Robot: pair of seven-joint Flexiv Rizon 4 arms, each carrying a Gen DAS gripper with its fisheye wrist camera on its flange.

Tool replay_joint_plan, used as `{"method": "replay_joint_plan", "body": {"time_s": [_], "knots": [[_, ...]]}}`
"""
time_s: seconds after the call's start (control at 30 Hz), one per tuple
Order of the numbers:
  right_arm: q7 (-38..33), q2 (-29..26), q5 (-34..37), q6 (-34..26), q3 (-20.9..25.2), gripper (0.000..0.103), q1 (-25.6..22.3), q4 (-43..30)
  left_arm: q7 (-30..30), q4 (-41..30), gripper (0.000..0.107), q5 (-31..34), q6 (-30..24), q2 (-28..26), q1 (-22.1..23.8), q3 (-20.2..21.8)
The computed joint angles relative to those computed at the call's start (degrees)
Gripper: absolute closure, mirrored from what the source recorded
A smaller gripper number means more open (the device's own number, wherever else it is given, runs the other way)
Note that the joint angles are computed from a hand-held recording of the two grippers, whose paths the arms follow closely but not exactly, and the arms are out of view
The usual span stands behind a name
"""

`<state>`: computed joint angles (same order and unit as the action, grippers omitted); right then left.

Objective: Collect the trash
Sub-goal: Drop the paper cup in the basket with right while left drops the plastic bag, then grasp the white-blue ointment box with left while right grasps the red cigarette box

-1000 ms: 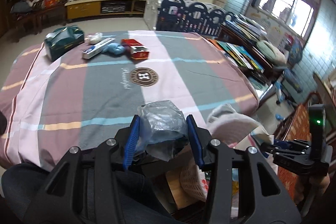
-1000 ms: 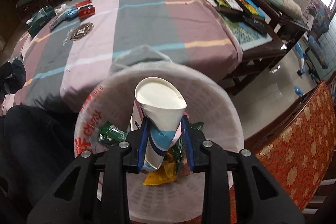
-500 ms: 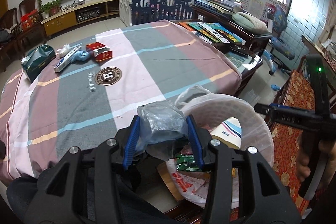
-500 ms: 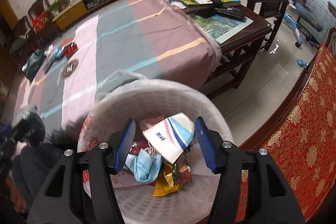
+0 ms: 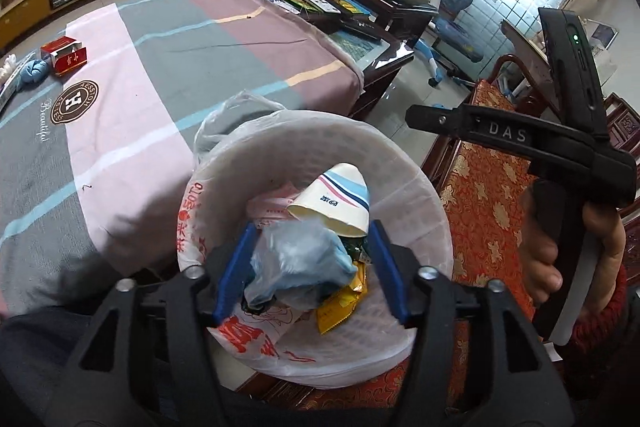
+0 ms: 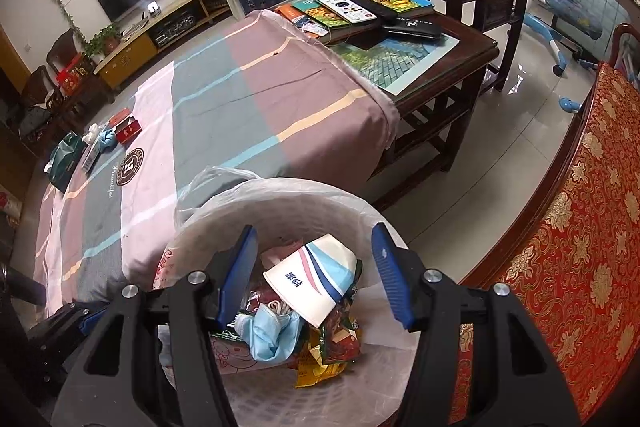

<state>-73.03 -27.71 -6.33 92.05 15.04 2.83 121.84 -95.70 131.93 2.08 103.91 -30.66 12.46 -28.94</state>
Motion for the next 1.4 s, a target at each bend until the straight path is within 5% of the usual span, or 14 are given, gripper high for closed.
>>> {"method": "replay_joint_plan", "body": {"time_s": [0.13, 0.33, 0.53, 0.67, 0.77, 0.97, 1.2, 1.3, 1.4], "knots": [[-0.13, -0.44, 0.23, -0.37, 0.65, 0.044, -0.18, -0.31, -1.39, 0.69, 0.031, 0.27, 2.05, -0.03, 0.84, 0.23], [-0.76, -1.45, 0.4, -2.41, 2.32, 0.044, -0.15, -2.31, -6.71, 1.86, 0.031, -6.35, 4.68, 3.11, -11.19, 17.15], [-3.67, -4.16, 0.7, -5.19, 6.39, 0.043, 1.66, -8.25, -8.18, 4.39, 0.053, -15.05, 6.0, 4.36, -20.07, 31.82], [-6.4, -7.64, -0.48, -5.91, 8.16, 0.043, 5.74, -14.41, -8.88, 7.45, 0.062, -17.84, 8.41, 5.26, -17.56, 34.71], [-7.86, -11.1, -1.87, -6.9, 8.27, 0.044, 10.13, -20.11, -10.1, 9.6, 0.07, -15.57, 10.03, 6.26, -10.41, 32.97], [-7.11, -19.27, -5.28, -14.26, 2.75, 0.037, 21.09, -35.39, -10.31, 9.11, 0.069, -14.82, 9.82, 7.57, -3.15, 33.42], [-8.86, -28.71, -6.25, -22.62, -0.19, 0.036, 27.18, -52.4, -8.44, 0.76, 0.057, -11.26, 4.67, 4.35, 6.9, 29.84], [-10.06, -34.78, -4.31, -28.77, -5.93, 0.036, 31.69, -64.0, -3.02, -6.67, 0.048, -12.05, -0.47, 1.08, 4.82, 33.13], [-9.47, -43.72, -13.05, -37.37, 1.67, 0.036, 29.53, -78.0, 1.74, -13.17, 0.04, -13.72, -3.72, -3.0, 2.12, 36.2]]}}
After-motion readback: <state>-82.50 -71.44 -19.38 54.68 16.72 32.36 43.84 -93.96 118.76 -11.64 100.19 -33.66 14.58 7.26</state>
